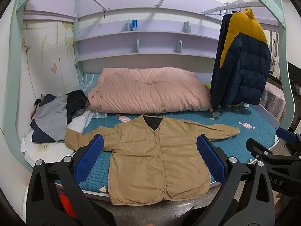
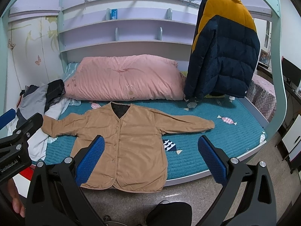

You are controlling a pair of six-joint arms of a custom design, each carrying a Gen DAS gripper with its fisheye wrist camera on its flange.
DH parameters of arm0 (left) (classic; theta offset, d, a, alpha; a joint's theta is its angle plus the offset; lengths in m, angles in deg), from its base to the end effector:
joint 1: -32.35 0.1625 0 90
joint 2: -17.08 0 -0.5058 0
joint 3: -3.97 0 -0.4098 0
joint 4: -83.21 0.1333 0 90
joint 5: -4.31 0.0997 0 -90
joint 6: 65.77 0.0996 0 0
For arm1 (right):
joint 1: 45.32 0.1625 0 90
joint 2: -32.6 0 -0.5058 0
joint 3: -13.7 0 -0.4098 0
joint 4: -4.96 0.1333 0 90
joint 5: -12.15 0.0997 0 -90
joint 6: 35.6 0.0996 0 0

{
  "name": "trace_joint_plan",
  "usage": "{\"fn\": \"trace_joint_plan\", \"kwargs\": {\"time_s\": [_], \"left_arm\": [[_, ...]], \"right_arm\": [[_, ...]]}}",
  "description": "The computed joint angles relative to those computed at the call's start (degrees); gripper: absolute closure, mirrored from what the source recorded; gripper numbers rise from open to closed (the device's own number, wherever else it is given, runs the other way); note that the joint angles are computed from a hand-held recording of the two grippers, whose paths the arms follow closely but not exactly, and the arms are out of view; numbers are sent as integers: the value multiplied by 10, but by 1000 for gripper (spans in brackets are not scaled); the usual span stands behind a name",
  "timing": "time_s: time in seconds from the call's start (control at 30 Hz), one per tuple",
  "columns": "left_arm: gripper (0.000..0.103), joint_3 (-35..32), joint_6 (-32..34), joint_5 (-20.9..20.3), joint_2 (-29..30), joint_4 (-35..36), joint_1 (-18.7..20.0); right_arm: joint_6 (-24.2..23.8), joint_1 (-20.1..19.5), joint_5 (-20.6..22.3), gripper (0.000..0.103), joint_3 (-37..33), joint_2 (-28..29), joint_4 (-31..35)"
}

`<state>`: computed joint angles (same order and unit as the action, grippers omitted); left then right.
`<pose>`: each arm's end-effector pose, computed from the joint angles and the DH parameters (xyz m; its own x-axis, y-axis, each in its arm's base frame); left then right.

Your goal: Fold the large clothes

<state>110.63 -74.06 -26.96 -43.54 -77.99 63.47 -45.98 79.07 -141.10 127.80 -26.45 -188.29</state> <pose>-0.4391 -0.5203 0.3039 -0.6850 0.1864 -0.7043 0.6832 0.4999 -0.5323 0.3725 -0.4657 0.3048 -0.6674 0.1912 0.7198 -0.5050 0.5942 -0.6260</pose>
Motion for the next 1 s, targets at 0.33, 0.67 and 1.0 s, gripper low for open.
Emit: {"fn": "trace_joint_plan", "kwargs": {"time_s": [0.33, 0.67, 1.0], "left_arm": [[4, -17, 20, -20, 27, -2, 45], [4, -16, 94, -56, 67, -74, 128], [4, -106, 58, -83, 139, 19, 229]], "right_arm": [[14, -39, 25, 7, -17, 21, 27], [53, -115, 72, 7, -33, 52, 64], [90, -203, 107, 7, -46, 73, 64]]}}
